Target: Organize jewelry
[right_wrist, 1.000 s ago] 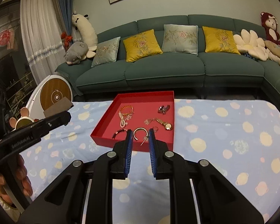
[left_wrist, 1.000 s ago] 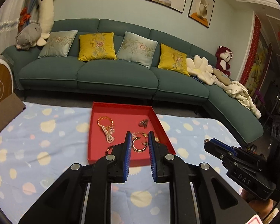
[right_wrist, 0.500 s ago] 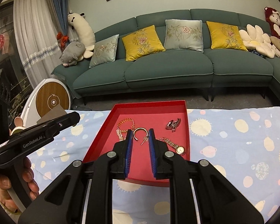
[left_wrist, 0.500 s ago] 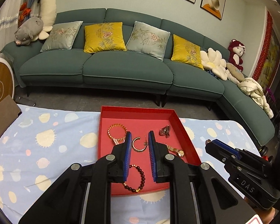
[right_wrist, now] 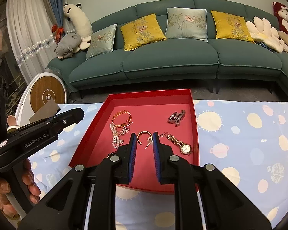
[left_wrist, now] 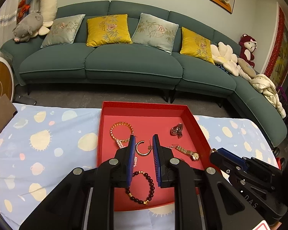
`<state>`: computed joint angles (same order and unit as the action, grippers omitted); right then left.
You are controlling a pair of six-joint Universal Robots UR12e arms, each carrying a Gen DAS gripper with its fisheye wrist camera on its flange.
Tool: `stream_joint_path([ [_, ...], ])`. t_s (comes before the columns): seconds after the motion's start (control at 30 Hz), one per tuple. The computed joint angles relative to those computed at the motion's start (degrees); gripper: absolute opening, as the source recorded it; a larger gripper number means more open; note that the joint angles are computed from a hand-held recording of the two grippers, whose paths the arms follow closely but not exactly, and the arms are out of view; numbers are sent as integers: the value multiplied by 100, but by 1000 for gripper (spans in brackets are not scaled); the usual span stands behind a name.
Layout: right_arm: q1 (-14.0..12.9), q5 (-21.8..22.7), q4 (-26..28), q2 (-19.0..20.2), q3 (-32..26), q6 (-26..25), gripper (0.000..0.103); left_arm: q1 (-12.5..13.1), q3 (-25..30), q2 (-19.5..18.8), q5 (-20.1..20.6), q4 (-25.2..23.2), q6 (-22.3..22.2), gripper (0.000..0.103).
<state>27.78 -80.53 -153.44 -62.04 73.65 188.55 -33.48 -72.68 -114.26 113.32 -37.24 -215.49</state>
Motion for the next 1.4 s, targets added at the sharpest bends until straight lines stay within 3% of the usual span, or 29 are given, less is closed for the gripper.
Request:
stream_joint_path([
  [0.77,33,-116,169,92,-112,-54,17,-25,40,-59,269,-338,-109,16],
  [0.87,45,-187,127,93,-107,-45,18,-24,21,-49,291,-327,-211,19],
  [0.93,41,-205,114,89,-105,-34,18,-34,41,-51,345,-386,-275,32],
  [1.0,34,-215,80,82,-100,0,20,-40,31,-40,411,-365,-340,36],
  [1.33,-28,-168,-261,-29,-29,161,20,-15,-52,96,465,-125,-373,36],
  [1.4,-22,-240,-340,-68,-7,144,26,-25,-74,135,519,-93,-361,37],
])
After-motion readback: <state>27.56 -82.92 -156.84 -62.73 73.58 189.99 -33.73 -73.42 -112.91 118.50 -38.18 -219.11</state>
